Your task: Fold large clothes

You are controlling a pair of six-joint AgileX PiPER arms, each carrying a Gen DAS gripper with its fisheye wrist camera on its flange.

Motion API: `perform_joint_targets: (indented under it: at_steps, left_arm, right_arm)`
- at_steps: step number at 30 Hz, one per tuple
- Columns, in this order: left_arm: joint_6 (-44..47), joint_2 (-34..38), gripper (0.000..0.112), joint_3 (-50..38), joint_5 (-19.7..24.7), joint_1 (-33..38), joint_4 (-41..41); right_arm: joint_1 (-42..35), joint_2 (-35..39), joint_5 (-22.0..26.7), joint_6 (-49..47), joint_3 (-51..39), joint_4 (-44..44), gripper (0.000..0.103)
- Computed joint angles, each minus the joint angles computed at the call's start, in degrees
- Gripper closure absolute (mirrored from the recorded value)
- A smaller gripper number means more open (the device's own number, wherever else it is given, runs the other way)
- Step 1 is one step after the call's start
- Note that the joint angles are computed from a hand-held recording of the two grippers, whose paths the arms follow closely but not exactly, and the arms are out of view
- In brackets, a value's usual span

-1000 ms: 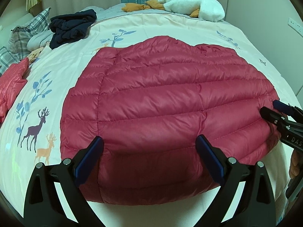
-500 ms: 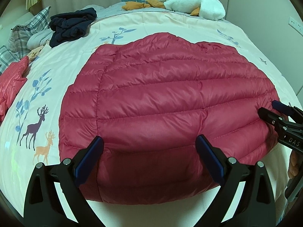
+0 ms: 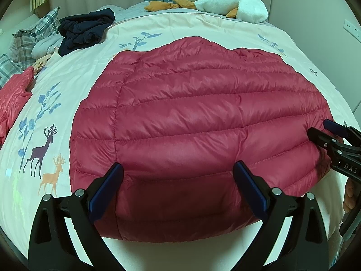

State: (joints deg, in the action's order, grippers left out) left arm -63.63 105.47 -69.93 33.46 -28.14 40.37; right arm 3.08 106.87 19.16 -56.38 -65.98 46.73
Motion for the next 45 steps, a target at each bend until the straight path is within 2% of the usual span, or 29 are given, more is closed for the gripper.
perform_joint_targets:
  at_steps: [26,34,41,45]
  left_arm:
    - [-0.70,-0.23,0.013,0.85,0.08,-0.52,0.32]
    - [-3.21,-3.15,0.013,2.88,3.49,-1.43,1.47]
    - [-2.19,-5.53,0.013,4.01,5.72,-0.85,-0.46]
    - [-1.42,-7.01,0.013,3.43,8.22,-1.52,-1.36]
  right_arm:
    - [-0.75,-0.55,0.15,-0.31,0.68,-0.10,0.022]
    - [-4.61,-2.92,1.13,0.96,2.47,-1.04,0.020]
    - [-10.06,-2.05,5.89,12.53,0.02,-8.60,0.019]
    - [-9.94,-5.66,4.11,18.55,1.16,-14.82,0.017]
